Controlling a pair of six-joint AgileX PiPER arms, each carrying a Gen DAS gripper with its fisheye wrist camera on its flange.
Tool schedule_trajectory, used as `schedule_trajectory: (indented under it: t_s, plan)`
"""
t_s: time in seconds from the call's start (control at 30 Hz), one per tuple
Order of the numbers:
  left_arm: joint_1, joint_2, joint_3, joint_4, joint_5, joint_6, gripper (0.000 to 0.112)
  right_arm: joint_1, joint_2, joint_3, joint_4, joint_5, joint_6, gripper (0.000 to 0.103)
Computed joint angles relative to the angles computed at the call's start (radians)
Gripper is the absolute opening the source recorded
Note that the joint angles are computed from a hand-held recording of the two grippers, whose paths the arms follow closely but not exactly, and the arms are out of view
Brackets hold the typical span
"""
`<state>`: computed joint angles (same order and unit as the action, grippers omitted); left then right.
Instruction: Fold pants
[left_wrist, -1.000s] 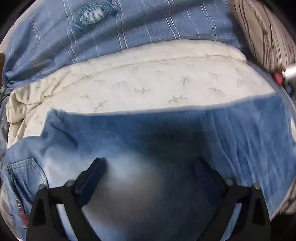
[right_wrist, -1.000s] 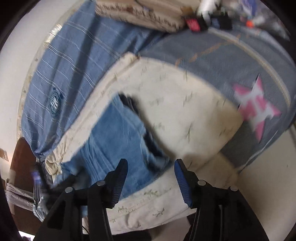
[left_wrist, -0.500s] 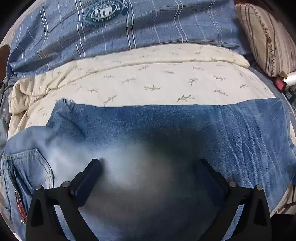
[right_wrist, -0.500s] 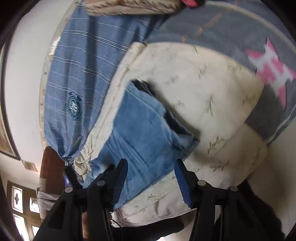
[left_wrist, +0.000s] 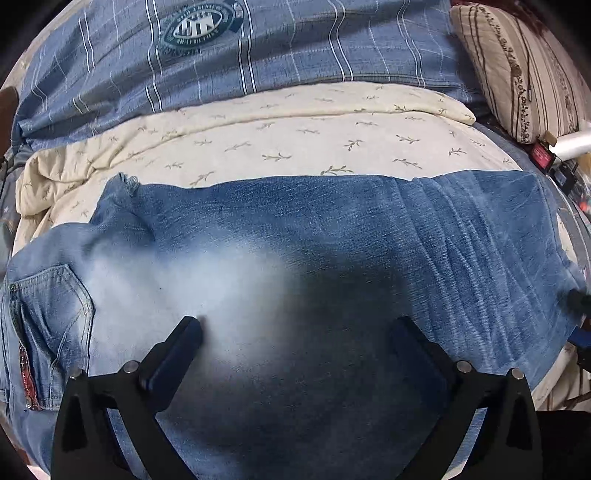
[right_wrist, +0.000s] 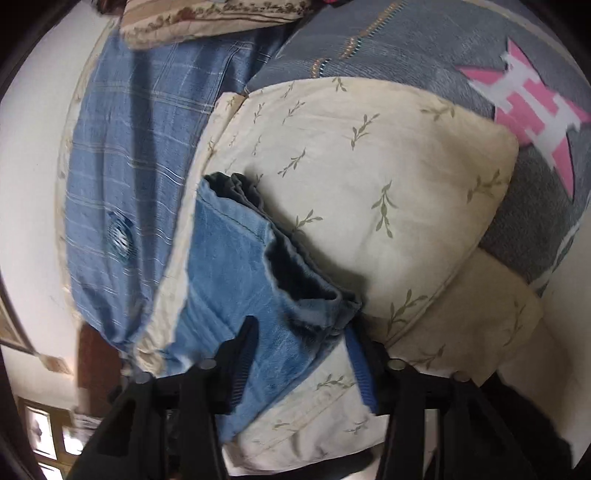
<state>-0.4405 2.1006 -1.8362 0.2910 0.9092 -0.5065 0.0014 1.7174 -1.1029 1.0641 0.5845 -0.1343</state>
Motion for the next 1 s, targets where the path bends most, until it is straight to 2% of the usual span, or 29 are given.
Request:
schedule_trajectory:
  t_s: [0.07,0.17,0.23,0.3,0.43,0.5,0.8,0.93,1.0]
  plan:
    - [0.009,-0.003,-0.008,-0.025,0.005,0.014,0.103,0.015,-0.001,-0.022,-0.094,-0.006,0.079,0.038]
    - [0.004,-0.038,0.038,-0.046,-0.028,-0.001,0.103,0.029,0.001,-0.043,-0.191,-0.006,0.140,0.033]
    - [-0.019,-0.006,0.024,0.018,-0.003,-0.009,0.103,0.024,0.003,-0.047,-0.200,0.002,0.138,0.033]
    - [-0.032,-0.006,0.045,0.069,-0.033,-0.043,0.103,0.024,0.005,-0.063,-0.235,0.015,0.166,0.033]
    - [-0.028,-0.010,0.047,0.062,-0.032,-0.044,0.103,0.037,0.012,-0.081,-0.257,0.009,0.210,0.032]
    - [-0.028,-0.017,0.059,0.066,-0.041,-0.049,0.103,0.061,0.005,-0.102,-0.342,0.001,0.263,0.023]
    - [-0.027,-0.025,0.070,0.063,-0.055,-0.056,0.103,0.229,-0.071,-0.240,-0.822,0.021,0.603,0.021]
    - [-0.002,-0.043,0.079,-0.005,-0.068,-0.012,0.103,0.330,-0.075,-0.331,-0.964,0.032,0.679,0.019]
    - [0.029,-0.085,0.124,-0.063,-0.103,0.005,0.101,0.379,-0.070,-0.369,-0.986,0.027,0.678,0.017]
